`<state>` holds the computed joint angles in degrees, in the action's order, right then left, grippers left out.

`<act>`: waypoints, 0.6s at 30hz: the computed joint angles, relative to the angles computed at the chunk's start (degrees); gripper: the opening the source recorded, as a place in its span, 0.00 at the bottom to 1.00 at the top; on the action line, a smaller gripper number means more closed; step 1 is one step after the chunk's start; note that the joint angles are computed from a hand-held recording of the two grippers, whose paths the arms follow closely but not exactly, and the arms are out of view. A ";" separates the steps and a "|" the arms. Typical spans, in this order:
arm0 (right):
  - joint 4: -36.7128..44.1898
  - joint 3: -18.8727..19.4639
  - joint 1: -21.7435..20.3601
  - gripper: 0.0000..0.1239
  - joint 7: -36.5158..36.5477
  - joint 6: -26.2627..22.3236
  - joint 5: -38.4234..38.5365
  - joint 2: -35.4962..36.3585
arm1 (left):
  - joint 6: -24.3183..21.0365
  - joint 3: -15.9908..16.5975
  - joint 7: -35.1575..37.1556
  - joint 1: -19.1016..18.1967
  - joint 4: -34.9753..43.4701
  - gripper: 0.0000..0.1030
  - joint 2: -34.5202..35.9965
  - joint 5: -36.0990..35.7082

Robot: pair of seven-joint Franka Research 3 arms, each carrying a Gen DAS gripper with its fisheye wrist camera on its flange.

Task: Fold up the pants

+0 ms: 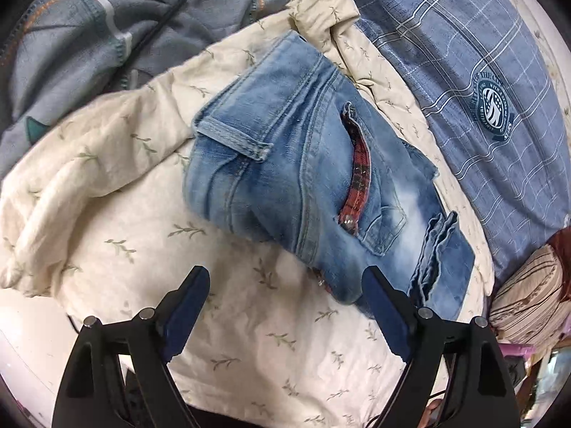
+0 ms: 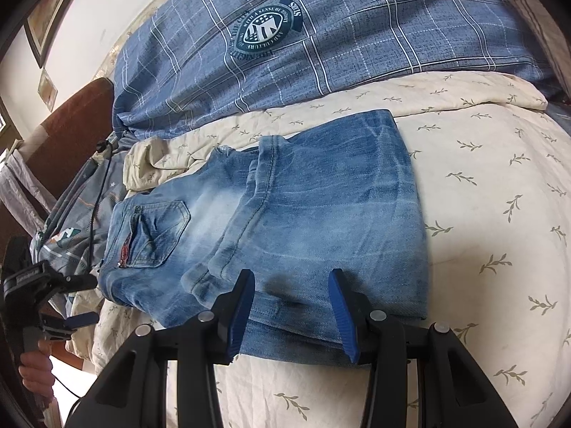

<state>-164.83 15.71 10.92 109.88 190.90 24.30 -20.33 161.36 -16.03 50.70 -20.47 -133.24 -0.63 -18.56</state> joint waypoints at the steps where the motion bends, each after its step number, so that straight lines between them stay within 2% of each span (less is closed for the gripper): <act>1: -0.01 -0.22 0.17 0.38 -0.12 0.06 -0.16 0.05 | 0.38 0.01 2.50 -0.12 0.72 0.85 0.92 -3.41; 6: -0.21 -2.53 2.05 0.38 -0.24 0.31 -0.47 0.05 | 2.08 -0.81 4.35 0.85 3.29 0.83 3.89 -6.70; 11: 0.19 -0.82 0.55 0.38 -0.44 -0.09 -0.32 0.19 | 2.32 -2.15 4.79 2.73 6.19 0.80 7.23 -8.00; 15: 0.50 -0.94 0.68 0.38 -0.47 -0.09 -0.42 0.55 | 3.71 -2.26 1.37 2.84 6.34 0.77 8.04 -3.94; 18: 0.87 0.28 -0.40 0.38 -0.53 -0.35 -0.35 0.88 | 4.07 -2.17 -0.64 3.22 5.87 0.66 8.12 -0.86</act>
<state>-163.96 15.99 10.52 109.35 190.54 23.95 -19.45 165.44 -18.19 50.06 -17.26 -127.37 7.49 -19.42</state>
